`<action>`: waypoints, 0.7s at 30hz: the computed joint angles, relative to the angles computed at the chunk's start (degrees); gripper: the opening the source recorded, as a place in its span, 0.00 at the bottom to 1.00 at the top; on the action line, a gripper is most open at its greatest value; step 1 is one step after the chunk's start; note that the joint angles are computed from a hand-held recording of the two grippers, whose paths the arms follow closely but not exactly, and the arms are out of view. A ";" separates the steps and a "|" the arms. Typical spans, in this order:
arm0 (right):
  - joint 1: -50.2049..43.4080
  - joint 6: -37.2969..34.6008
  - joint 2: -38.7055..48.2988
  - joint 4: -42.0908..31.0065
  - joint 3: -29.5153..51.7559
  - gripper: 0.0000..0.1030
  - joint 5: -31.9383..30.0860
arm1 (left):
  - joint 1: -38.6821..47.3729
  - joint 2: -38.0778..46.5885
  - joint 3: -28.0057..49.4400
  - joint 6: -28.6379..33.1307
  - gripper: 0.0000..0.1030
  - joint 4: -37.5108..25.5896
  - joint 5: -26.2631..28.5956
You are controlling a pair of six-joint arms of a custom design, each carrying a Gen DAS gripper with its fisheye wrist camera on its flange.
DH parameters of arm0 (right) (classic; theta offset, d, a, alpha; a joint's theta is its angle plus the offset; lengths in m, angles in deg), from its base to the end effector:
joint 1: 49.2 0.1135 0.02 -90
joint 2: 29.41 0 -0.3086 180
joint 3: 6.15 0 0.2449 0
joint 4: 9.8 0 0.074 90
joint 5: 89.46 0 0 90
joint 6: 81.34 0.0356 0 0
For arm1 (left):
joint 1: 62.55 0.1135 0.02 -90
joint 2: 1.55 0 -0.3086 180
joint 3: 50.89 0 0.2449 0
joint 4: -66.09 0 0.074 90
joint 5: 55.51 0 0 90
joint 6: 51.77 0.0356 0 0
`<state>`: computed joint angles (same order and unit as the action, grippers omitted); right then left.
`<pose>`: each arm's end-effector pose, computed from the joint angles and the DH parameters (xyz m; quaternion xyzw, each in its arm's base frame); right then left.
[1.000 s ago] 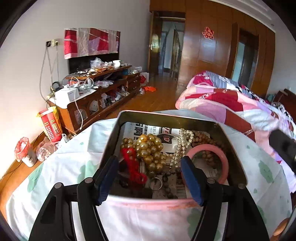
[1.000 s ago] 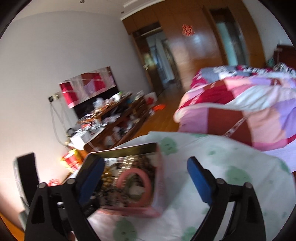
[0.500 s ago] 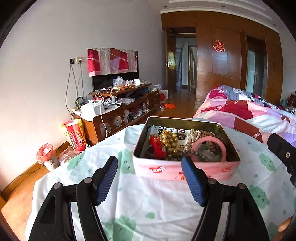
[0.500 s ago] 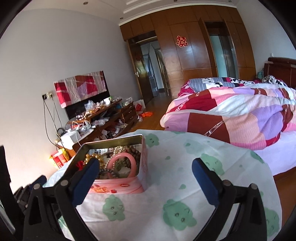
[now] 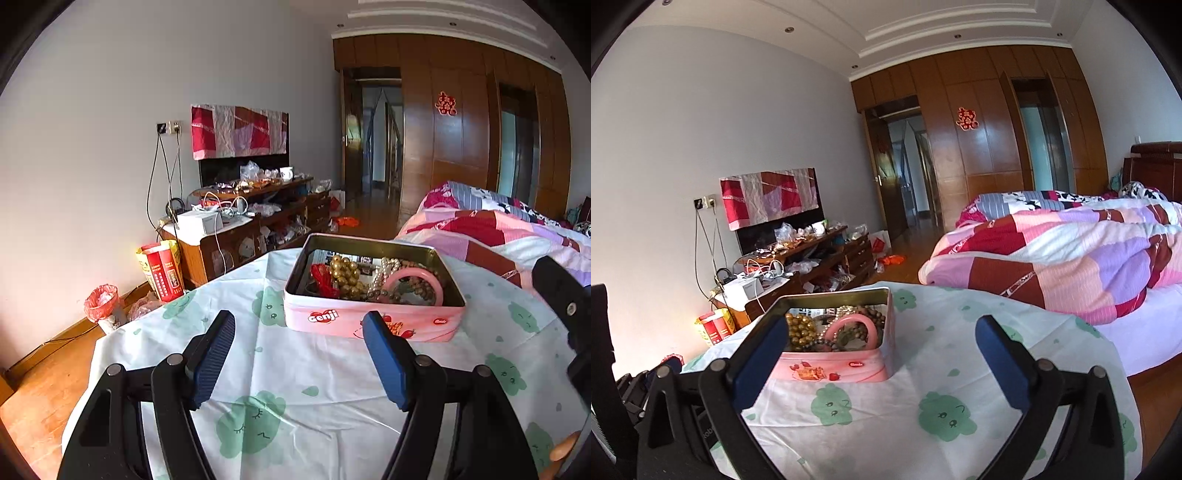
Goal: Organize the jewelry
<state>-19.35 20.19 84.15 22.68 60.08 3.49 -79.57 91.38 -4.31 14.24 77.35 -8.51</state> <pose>0.3611 0.2051 0.1882 -0.1106 0.7847 0.1963 0.5775 0.2812 -0.0607 0.1870 -0.2189 0.8138 0.1544 0.5157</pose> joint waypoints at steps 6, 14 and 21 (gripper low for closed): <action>0.61 -1.10 -0.58 4.57 -2.95 1.00 0.97 | -2.30 -1.03 -2.12 0.36 0.70 3.04 -3.45; -0.04 -0.11 -0.32 6.82 -3.71 1.00 1.13 | -2.75 -1.82 -3.18 0.52 0.70 3.94 -3.65; 0.37 -0.80 -0.53 8.02 -4.44 1.00 2.09 | -3.56 -1.94 -3.36 -0.29 0.70 3.64 -4.35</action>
<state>-18.98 19.39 83.63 30.70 55.65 5.58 -83.13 89.44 -7.66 13.94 80.98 -12.86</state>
